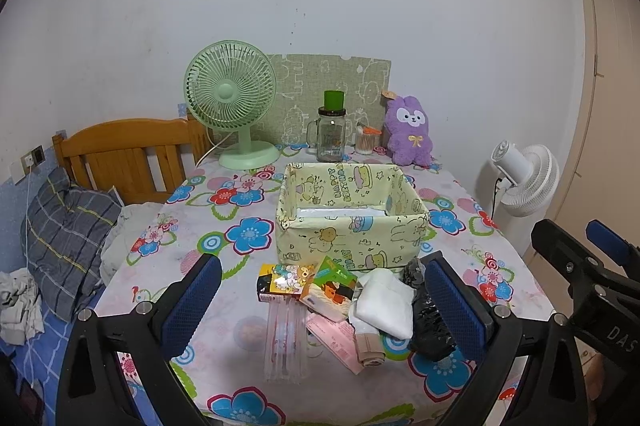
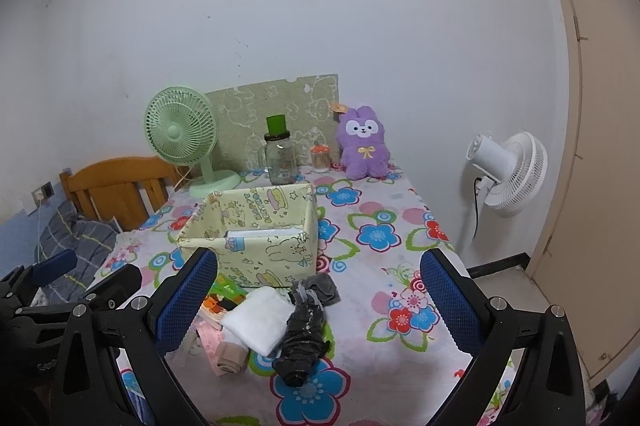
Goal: Organize soft objects
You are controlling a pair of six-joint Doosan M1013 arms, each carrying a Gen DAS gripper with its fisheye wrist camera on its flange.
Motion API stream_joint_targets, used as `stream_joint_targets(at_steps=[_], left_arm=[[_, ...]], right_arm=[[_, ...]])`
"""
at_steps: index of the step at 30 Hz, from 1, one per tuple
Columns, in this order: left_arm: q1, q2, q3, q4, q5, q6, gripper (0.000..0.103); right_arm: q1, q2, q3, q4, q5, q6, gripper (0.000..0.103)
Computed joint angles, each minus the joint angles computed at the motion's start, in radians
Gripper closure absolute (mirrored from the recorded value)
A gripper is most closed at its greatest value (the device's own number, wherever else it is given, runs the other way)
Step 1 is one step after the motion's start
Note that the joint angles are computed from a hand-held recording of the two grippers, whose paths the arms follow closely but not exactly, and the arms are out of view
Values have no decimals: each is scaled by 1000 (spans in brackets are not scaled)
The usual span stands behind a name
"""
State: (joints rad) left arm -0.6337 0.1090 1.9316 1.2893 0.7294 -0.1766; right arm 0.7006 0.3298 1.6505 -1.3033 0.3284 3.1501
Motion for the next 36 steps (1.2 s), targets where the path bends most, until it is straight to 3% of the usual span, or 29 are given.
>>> stream_joint_targets(at_steps=[20, 36], left_arm=[[-5, 3, -5, 11, -7, 3, 1], [-8, 1, -1, 20, 0, -10, 1]], right_arm=[[-3, -2, 4, 3, -26, 20, 1], [6, -5, 6, -51, 11, 68, 1]])
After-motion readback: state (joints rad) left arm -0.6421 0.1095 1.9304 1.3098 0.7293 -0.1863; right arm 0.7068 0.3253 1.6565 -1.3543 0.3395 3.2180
